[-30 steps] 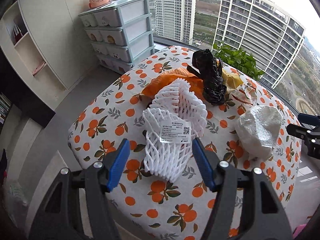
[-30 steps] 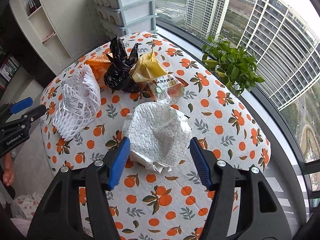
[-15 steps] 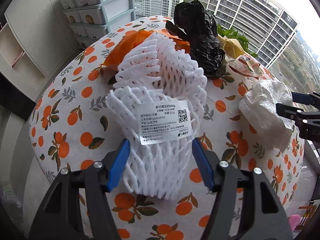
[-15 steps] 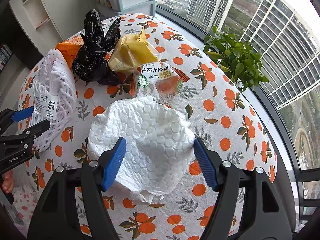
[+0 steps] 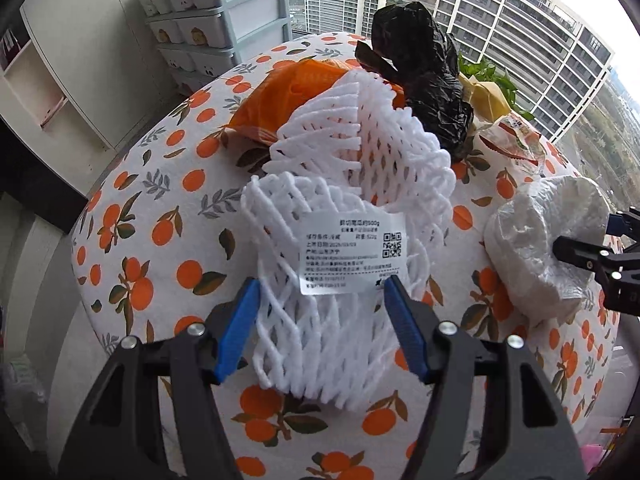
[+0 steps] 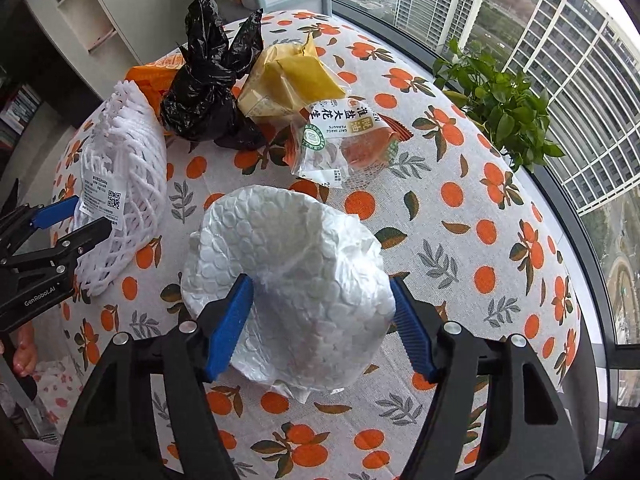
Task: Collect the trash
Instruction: 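Grasp the white foam net with the left tool while the right tool grasps the bubble-wrap pouch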
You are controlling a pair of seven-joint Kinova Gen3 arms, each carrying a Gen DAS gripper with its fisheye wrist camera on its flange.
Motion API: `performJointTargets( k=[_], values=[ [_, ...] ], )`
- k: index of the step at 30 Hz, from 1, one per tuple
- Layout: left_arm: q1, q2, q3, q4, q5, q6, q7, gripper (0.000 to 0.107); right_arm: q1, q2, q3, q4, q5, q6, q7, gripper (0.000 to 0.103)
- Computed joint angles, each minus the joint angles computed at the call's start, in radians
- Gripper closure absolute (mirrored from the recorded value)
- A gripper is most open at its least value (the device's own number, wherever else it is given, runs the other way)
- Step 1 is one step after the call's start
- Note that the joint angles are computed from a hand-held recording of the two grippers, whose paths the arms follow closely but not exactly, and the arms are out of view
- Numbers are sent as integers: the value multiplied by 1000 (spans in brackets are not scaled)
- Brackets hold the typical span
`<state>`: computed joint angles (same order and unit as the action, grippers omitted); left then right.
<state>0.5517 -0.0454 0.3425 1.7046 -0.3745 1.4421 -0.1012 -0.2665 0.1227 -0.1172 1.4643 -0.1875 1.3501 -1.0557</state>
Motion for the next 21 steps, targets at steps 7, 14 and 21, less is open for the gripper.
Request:
performJointTargets(
  k=[7, 14, 21],
  values=[
    [-13, 3, -16, 36, 14, -79, -30, 46, -10, -35, -4, 12, -2, -3, 16, 55],
    [20, 15, 14, -1, -27, -70, -31, 85, -9, -56, -3, 18, -20, 0, 31, 60],
    [65, 9, 34, -57, -54, -19, -14, 88, -11, -80, -3, 23, -42, 14, 31, 63]
  ],
)
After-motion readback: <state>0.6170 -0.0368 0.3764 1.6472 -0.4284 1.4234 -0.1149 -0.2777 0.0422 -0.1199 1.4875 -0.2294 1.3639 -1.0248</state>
